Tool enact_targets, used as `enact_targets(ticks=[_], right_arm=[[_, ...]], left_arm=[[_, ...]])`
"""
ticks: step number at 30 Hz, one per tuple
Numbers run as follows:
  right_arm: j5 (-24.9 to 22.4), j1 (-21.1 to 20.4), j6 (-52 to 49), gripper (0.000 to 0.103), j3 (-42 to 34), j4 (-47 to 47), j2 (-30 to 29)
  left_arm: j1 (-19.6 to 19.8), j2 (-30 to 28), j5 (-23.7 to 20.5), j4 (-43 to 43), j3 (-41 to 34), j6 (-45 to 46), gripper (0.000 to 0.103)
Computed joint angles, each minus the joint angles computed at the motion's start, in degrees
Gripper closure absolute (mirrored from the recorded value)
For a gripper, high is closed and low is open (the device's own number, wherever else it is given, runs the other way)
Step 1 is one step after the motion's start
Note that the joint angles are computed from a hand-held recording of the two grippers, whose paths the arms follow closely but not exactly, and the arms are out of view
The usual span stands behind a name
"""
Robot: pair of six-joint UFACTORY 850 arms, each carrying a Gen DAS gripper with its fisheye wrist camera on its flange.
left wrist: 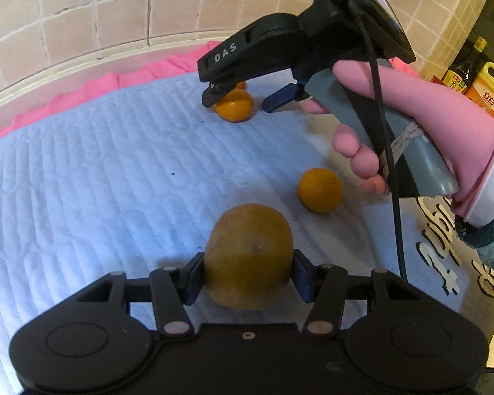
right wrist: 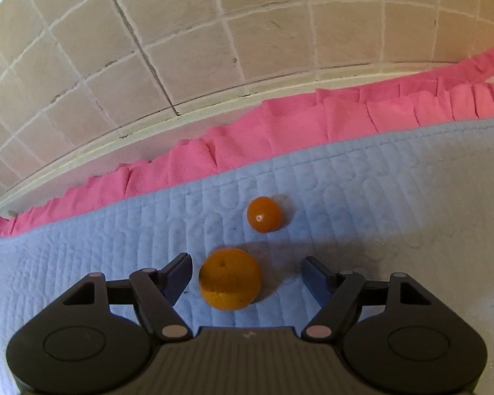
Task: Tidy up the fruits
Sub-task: 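Grasp the brown kiwi with left tool while right tool grasps a small orange, then carry the kiwi and small orange into the red box and open both tools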
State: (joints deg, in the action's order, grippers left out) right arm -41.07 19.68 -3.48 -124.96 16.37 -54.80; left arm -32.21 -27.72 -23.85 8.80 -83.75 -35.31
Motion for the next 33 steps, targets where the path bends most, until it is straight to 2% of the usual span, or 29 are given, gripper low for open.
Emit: enact_targets(ticks=[2, 3, 4, 5, 8, 12, 17, 23, 26, 28, 29, 31, 33], right_arm=[[0.8, 0.6, 0.0, 0.027, 0.5, -2.2, 0.2], [1.3, 1.0, 0.2, 0.032, 0.7, -3.8, 0.3], [2.0, 1.4, 0.8, 0.039, 1.3, -6.0, 0.6], [2.7, 1.7, 0.2, 0.042, 1.9, -6.9, 0.9], [3.4, 1.8, -2.2, 0.061, 3.4, -6.1, 2.0], [2.6, 0.3, -4.6, 0.061, 5.7, 0.5, 4.2], [4.6, -2.3, -6.4, 0.061, 13.0, 7.2, 9.7], [9.9, -6.9, -8.1, 0.061, 25.3, 16.4, 18.7], [11.3, -9.1, -8.7, 0.061, 29.5, 20.6, 21.7], [12.2, -10.5, -9.3, 0.061, 31.8, 22.3, 23.8], [11.8, -10.9, -7.0, 0.061, 31.9, 20.3, 24.0], [10.7, -12.5, -8.0, 0.062, 33.3, 22.8, 25.7], [9.9, -13.2, -9.0, 0.062, 34.9, 22.3, 27.6]], left_arm=[[-0.1, -0.4, -0.5, 0.1, -0.7, -0.3, 0.039], [0.0, -0.9, -0.6, -0.1, -1.2, -0.2, 0.039], [0.0, -1.0, -0.8, -0.1, -1.4, -0.2, 0.039], [0.0, -1.1, -0.9, 0.3, -1.5, -0.5, 0.039], [-0.2, -1.7, -2.3, 2.1, -2.9, -1.6, 0.039], [-0.9, -2.4, -4.2, 4.5, -4.8, -3.2, 0.039], [-2.5, -2.8, -6.4, 8.1, -6.2, -7.8, 0.039], [-4.9, -3.7, -11.3, 13.5, -8.0, -13.3, 0.039], [-6.2, -4.6, -12.5, 16.3, -10.1, -13.3, 0.039], [-7.2, -4.6, -11.7, 20.3, -10.5, -15.0, 0.039], [-7.2, -5.0, -11.6, 19.3, -11.3, -14.8, 0.039], [-6.3, -7.0, -12.7, 12.6, -15.2, -10.3, 0.039], [-6.5, -8.7, -14.2, 13.2, -18.8, -6.9, 0.039]])
